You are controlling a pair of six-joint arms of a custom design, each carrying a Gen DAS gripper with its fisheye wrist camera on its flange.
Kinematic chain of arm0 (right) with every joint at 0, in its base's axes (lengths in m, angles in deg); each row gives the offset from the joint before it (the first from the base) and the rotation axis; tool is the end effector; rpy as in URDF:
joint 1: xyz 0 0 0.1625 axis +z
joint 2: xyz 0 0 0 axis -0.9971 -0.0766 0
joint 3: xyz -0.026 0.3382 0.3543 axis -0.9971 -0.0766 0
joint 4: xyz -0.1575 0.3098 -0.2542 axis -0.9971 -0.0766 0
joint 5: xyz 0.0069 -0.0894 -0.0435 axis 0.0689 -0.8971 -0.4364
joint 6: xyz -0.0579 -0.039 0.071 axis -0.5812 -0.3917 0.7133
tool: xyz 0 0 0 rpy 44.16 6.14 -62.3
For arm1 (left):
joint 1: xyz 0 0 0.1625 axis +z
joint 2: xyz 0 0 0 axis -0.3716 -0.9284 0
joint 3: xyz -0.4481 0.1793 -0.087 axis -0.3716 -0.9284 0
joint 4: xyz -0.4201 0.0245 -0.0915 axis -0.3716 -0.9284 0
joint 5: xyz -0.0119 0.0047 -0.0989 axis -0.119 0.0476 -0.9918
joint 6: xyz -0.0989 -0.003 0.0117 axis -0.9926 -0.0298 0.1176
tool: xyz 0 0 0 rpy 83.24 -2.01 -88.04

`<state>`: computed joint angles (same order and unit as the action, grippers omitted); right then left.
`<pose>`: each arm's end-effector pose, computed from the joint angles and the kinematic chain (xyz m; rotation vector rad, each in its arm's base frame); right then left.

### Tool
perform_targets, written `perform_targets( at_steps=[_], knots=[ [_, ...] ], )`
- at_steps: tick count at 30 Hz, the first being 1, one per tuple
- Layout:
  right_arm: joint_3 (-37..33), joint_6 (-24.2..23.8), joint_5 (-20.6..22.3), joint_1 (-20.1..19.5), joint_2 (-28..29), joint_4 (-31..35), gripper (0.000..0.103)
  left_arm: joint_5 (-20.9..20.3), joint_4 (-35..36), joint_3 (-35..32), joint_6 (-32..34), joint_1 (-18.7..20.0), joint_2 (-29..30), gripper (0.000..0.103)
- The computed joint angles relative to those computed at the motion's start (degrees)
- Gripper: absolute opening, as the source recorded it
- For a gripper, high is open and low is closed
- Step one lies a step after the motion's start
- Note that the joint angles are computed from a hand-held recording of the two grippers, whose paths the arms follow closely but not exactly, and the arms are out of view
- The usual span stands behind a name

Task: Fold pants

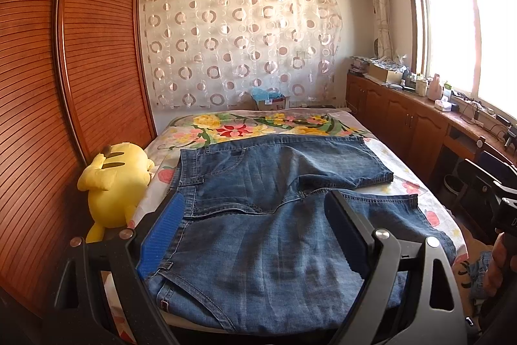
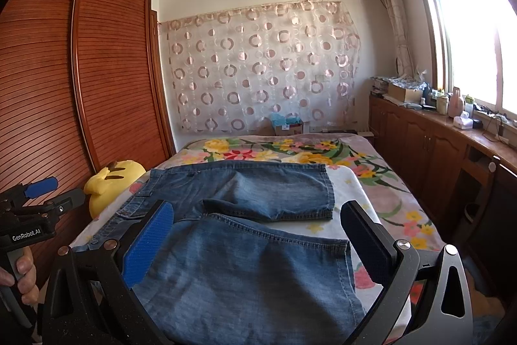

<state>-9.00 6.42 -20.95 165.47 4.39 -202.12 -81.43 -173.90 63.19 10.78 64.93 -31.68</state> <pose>0.0111 -0.8573 0.2835 1.1365 -2.3329 1.2853 -0.4423 -0.7289 0.1287 0.2457 1.8811 -1.3188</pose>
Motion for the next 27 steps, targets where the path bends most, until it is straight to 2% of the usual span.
perform_targets(
  at_steps=[27],
  knots=[
    [0.1, 0.1, 0.1, 0.0, 0.0, -0.1, 0.103, -0.1, -1.5, -0.3, 1.3, -0.1, 0.4, 0.089]
  ],
)
